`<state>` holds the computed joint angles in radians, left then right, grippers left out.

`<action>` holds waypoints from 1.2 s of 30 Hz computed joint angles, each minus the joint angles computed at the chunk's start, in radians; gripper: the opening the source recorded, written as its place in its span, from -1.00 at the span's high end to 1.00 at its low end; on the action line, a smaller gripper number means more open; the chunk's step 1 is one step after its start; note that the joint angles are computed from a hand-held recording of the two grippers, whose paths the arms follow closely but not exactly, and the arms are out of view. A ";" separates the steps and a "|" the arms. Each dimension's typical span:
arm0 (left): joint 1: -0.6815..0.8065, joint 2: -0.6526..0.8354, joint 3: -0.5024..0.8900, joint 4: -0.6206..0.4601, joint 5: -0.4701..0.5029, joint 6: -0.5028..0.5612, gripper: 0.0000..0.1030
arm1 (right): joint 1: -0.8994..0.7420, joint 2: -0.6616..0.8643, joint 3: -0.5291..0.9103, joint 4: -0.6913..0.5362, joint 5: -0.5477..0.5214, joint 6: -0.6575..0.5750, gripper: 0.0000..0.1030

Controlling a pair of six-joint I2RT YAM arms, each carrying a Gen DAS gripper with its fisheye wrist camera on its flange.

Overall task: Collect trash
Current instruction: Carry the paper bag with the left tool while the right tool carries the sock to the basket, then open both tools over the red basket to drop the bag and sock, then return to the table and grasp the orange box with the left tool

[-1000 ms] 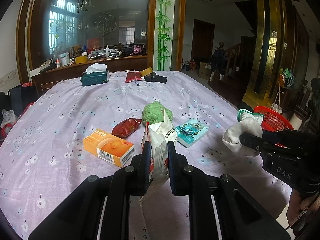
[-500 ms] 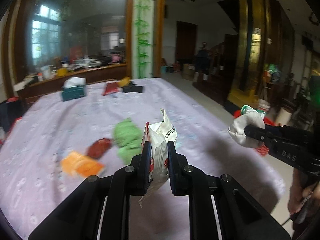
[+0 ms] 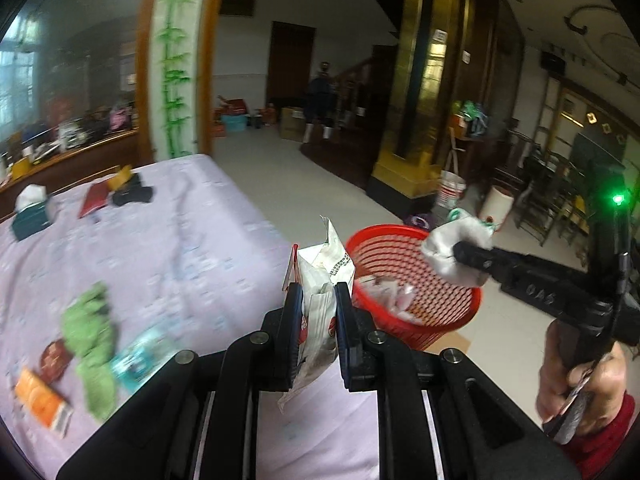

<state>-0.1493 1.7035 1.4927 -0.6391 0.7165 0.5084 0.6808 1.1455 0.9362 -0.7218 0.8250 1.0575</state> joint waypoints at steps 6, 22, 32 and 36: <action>-0.164 0.035 0.026 0.053 -0.062 -0.093 0.71 | -0.147 -0.106 -0.096 0.083 -0.112 -0.086 0.40; -0.163 0.058 -0.006 0.131 -0.099 -0.134 0.03 | -0.227 -0.204 -0.161 0.131 -0.153 -0.117 0.07; 0.094 -0.026 -0.076 0.086 -0.023 -0.014 -0.08 | 0.068 0.069 0.014 0.203 -0.069 -0.088 -0.04; 0.215 -0.005 -0.061 0.039 -0.003 0.052 -0.09 | 0.105 0.203 0.106 0.245 -0.093 -0.133 -0.10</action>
